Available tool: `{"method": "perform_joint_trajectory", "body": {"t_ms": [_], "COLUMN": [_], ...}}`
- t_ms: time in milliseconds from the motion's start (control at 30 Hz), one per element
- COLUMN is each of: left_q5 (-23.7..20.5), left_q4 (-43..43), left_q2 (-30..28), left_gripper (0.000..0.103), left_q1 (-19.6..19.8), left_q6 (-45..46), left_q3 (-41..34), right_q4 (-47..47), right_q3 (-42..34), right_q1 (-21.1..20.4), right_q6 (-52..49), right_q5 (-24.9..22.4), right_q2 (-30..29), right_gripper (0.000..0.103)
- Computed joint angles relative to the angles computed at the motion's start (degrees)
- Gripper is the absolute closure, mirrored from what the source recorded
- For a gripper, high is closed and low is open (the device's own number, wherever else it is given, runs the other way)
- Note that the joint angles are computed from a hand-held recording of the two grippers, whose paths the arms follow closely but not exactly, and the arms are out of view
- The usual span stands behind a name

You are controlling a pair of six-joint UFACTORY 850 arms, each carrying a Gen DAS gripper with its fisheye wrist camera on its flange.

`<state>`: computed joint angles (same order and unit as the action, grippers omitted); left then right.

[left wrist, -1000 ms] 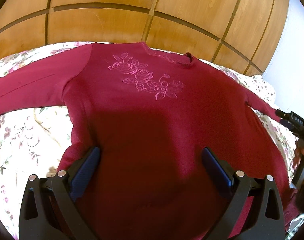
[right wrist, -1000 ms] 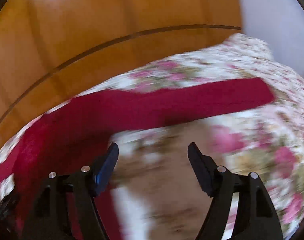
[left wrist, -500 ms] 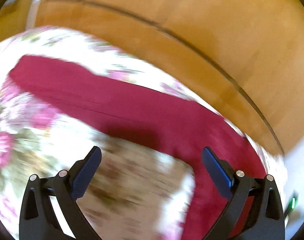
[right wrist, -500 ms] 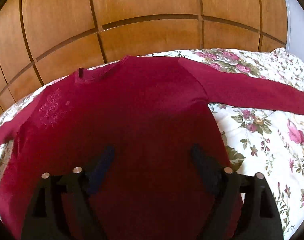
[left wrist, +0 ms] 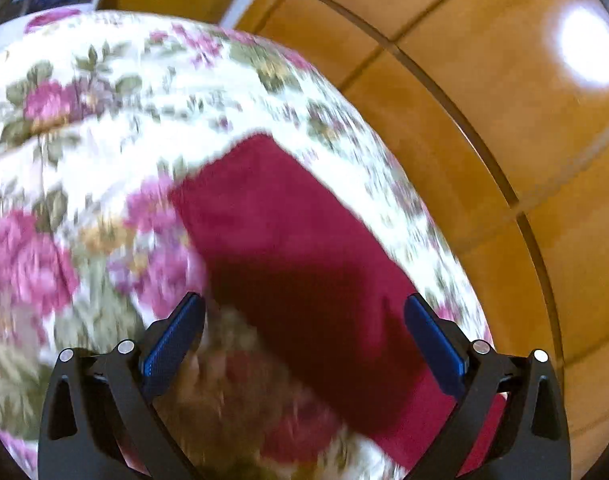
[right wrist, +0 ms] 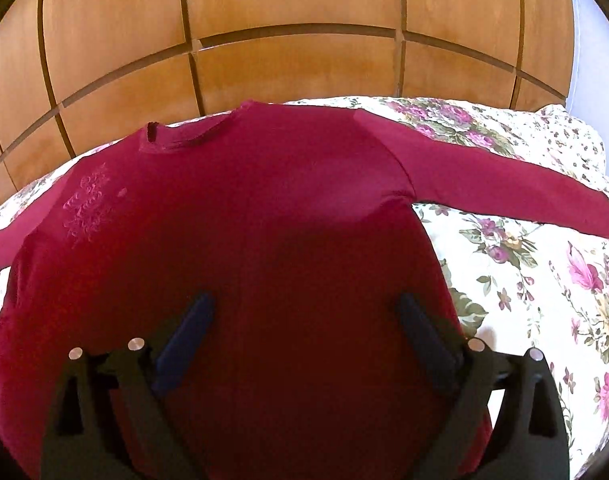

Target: Fold small clothes

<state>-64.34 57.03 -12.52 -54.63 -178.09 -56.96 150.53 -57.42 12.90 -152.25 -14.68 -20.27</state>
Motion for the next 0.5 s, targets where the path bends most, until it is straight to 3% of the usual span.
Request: {"method": "perform_joint_trajectory", "body": {"t_ms": [67,133,200,267,400,500], "left_q5": [0.97,0.67,3.52,7.48,-0.64,1.71], "left_q4": [-0.92,-4.03,-4.52,-0.27,5.9,3.13], "left_q2": [0.53,1.68,3.68,6.81,10.0,10.33], "left_gripper": [0.004,0.024,0.093,0.094,0.094,0.094], "left_q1": [1.7,2.97,4.41,4.76,0.78,1.64], "left_q6": [1.58,4.12,7.01,5.56,1.62,3.27], "left_q3": [0.34,0.68,2.21,5.2,6.99,7.41], "right_q4": [0.08,-0.81,-1.22,-1.16,-2.05,-2.36], "right_q3": [0.06,0.1,0.07,0.09,0.11,0.02], "right_q1": [-0.01,-0.16,-0.24,-0.28,-0.47,-0.52], "right_q6": [-0.06,0.85,1.32,1.2,2.12,2.37], "right_q5": [-0.06,-0.31,-0.43,-0.46,-0.82,-0.85], "right_q2": [0.02,0.01,-0.04,-0.02,-0.07,-0.14], "right_gripper": [0.008,0.008,0.008,0.008,0.008,0.008]}}
